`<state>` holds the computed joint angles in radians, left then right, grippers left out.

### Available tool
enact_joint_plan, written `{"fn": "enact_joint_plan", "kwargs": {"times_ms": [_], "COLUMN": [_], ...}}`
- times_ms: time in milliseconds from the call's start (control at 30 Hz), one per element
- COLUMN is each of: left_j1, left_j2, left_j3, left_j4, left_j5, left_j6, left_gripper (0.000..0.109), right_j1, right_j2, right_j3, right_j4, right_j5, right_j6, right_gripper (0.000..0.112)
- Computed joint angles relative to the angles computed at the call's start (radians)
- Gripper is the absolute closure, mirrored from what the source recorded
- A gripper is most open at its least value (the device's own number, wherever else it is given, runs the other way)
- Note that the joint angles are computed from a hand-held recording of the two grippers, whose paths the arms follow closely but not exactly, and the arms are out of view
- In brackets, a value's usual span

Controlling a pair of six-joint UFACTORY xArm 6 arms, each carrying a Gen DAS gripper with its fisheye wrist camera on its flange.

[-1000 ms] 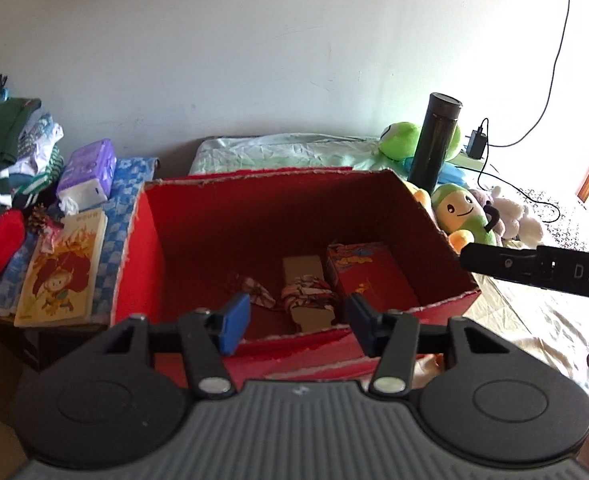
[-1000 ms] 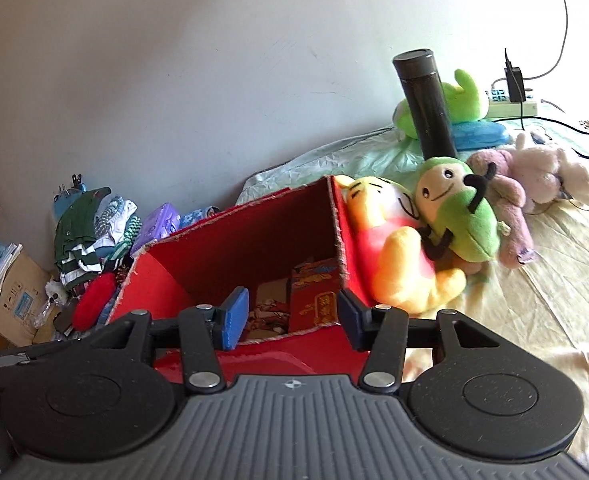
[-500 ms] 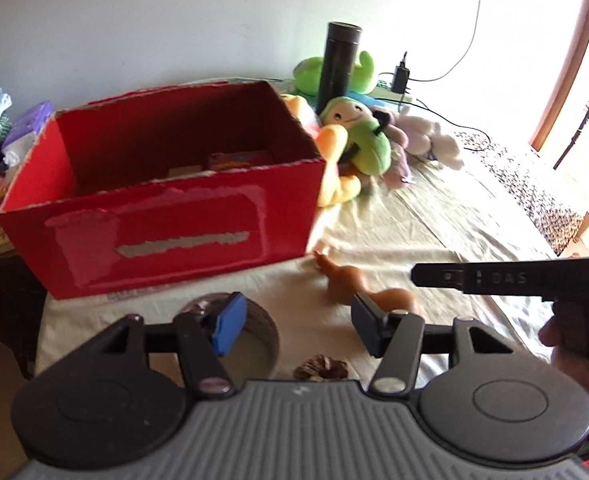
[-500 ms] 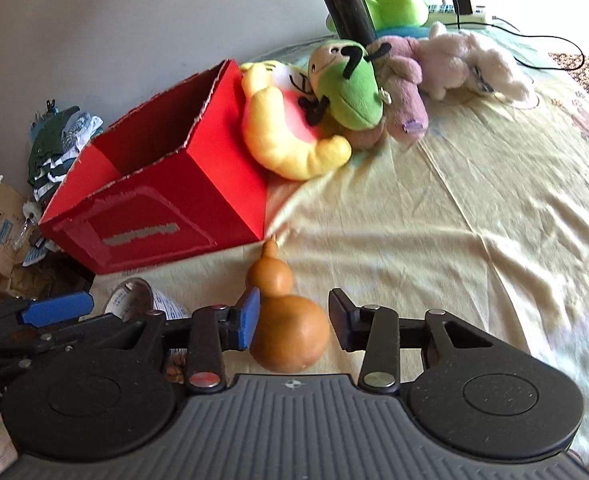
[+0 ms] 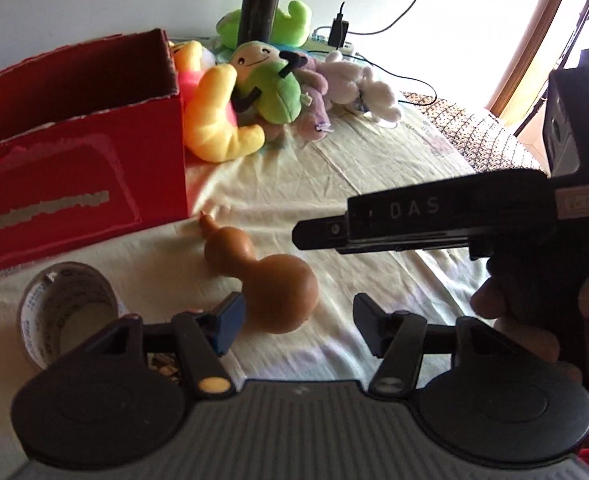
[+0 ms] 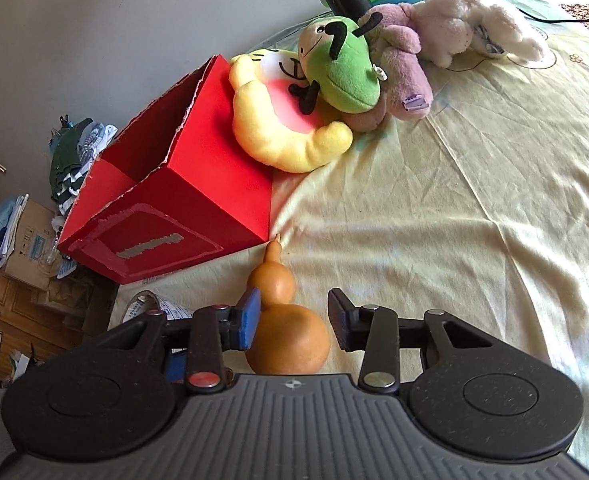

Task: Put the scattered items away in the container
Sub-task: 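Withdraw the right gripper from the red box toward the gourd, then close the right gripper around the brown bottle gourd's lower bulb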

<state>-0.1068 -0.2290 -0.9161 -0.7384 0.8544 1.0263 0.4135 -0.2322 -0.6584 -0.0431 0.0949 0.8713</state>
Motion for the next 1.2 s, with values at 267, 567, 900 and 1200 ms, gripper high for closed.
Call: {"fn": "enact_joint_plan", "kwargs": {"times_ms": [267, 567, 900, 1200], "left_j1": [-0.022, -0.040, -0.065, -0.102], "left_j2": [0.073, 0.151, 0.131, 0.127], "left_j3": [-0.055, -0.112, -0.094, -0.067], "left_j4": [0.031, 0.111, 0.075, 0.099], "left_j5": [0.010, 0.031, 0.102, 0.080], "left_j6": [-0.021, -0.065, 0.060, 0.047], "left_gripper": [0.039, 0.055, 0.055, 0.053], "right_j1": [0.041, 0.058, 0.025, 0.053], "right_j2": [0.068, 0.099, -0.052, -0.062], "right_j3": [-0.046, -0.083, 0.057, 0.078], "right_j4": [0.441, 0.856, 0.870, 0.907], "right_j5": [0.000, 0.033, 0.068, 0.049], "right_j6": [-0.397, -0.731, -0.670, -0.701], "right_gripper": [0.071, 0.072, 0.071, 0.067]}}
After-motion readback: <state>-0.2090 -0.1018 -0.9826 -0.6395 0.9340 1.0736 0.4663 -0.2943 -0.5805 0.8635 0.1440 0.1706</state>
